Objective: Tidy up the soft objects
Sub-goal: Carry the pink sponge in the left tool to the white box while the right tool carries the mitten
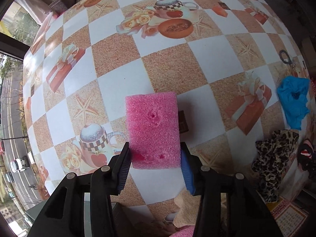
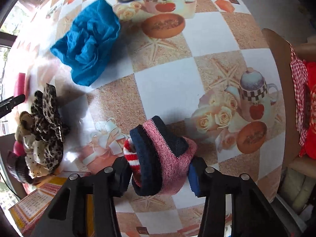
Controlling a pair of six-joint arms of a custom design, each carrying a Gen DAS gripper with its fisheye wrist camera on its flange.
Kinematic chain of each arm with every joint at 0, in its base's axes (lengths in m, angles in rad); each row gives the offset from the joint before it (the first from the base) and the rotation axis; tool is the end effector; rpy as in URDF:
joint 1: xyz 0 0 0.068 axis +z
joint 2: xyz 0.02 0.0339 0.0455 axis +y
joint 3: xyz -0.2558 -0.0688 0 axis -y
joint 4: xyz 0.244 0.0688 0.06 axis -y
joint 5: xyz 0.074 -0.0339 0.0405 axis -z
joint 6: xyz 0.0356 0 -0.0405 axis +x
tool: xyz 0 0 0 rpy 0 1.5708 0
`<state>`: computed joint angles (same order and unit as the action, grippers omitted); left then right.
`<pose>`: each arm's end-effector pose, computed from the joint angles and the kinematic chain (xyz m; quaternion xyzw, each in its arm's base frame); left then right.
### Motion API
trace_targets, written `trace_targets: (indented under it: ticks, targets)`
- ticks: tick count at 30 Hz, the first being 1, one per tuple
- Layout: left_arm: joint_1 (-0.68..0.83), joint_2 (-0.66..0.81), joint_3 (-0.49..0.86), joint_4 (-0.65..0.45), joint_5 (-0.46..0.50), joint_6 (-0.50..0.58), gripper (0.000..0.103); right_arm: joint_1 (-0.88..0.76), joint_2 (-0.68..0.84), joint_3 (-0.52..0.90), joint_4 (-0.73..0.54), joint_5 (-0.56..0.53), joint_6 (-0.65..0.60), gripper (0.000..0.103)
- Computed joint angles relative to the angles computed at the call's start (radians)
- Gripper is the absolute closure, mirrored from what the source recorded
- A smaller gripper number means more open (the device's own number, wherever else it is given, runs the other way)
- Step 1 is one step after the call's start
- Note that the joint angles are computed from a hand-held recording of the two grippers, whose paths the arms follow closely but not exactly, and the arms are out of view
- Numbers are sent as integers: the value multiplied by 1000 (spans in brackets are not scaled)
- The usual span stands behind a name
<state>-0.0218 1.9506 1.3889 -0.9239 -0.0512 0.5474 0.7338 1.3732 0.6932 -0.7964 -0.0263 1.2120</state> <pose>0.3626 -0.0061 0.1627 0.2794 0.9589 0.0358 0.0345 0.1535 0.1397 0.1485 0.2359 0.9705 0.0464 0.0157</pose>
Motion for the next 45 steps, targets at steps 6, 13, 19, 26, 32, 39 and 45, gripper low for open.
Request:
trace_targets:
  ticks: [6, 13, 19, 26, 32, 39, 45]
  targets:
    - [-14, -112, 3, -61, 71, -18, 53, 55, -176, -22, -75, 35, 64, 54]
    - [-105, -331, -58, -152, 164, 3, 53, 134, -338, 20, -222, 84, 165, 54]
    - [-204, -486, -108, -227, 219, -22, 53, 190, -476, 20, -336, 126, 232, 54]
    - [-345, -597, -126, -290, 242, -80, 52, 281, -474, 60, -370, 179, 321, 54]
    - [-484, -673, -129, -333, 257, -138, 52, 395, -457, 99, -415, 236, 433, 54]
    - [-653, -762, -149, -373, 265, -173, 52, 586, -485, 130, -537, 290, 659, 54]
    - [-745, -825, -179, -411, 283, -208, 52, 781, -498, 115, -601, 296, 892, 54]
